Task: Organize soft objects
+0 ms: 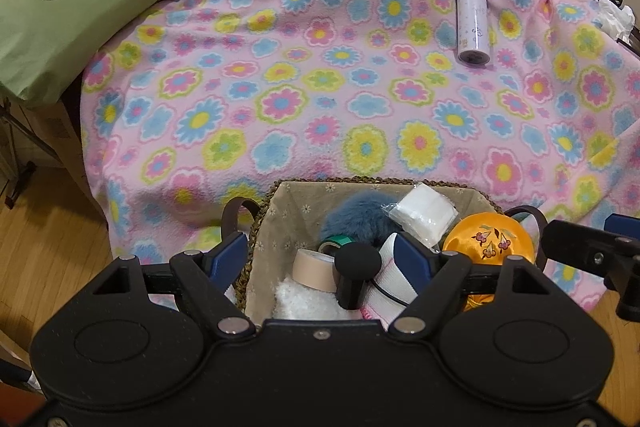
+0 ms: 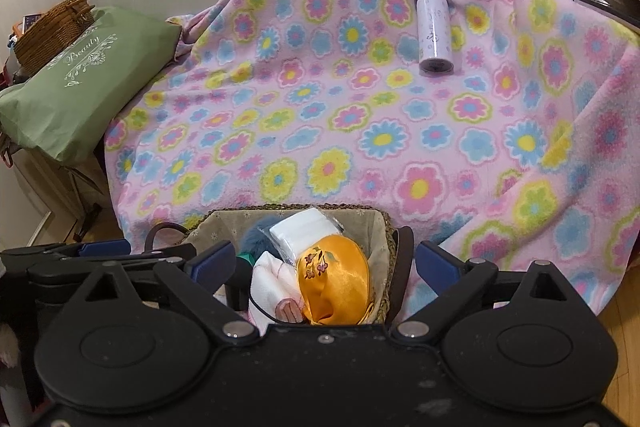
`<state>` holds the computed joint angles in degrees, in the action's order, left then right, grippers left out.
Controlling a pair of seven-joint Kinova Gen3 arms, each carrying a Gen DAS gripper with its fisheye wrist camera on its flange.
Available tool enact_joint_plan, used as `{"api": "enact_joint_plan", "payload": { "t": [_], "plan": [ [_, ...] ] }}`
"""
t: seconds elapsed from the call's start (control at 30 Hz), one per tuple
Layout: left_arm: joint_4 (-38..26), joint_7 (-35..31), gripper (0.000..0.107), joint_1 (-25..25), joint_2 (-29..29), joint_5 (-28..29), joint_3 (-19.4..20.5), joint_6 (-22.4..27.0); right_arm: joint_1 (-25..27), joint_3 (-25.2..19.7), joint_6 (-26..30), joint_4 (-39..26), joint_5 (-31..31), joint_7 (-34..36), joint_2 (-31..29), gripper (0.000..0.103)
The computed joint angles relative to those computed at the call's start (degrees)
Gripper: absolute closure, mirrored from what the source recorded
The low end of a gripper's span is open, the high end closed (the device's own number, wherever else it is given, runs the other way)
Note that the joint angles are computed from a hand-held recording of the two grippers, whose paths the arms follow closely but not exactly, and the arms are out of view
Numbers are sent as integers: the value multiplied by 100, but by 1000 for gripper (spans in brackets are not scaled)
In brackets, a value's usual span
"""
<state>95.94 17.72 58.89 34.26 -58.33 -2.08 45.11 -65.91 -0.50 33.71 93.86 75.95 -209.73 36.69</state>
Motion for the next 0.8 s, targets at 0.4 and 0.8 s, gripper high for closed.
{"api": "enact_joint_plan", "payload": {
  "t": [0.4, 0.8],
  "plan": [
    [-32, -36, 32, -4, 23, 27, 20, 53, 23, 5, -59, -2, -62, 39, 11, 4],
    [-39, -38, 32, 0, 30, 50, 18, 64, 2, 54, -104, -7, -105, 63, 14, 4]
  ]
}}
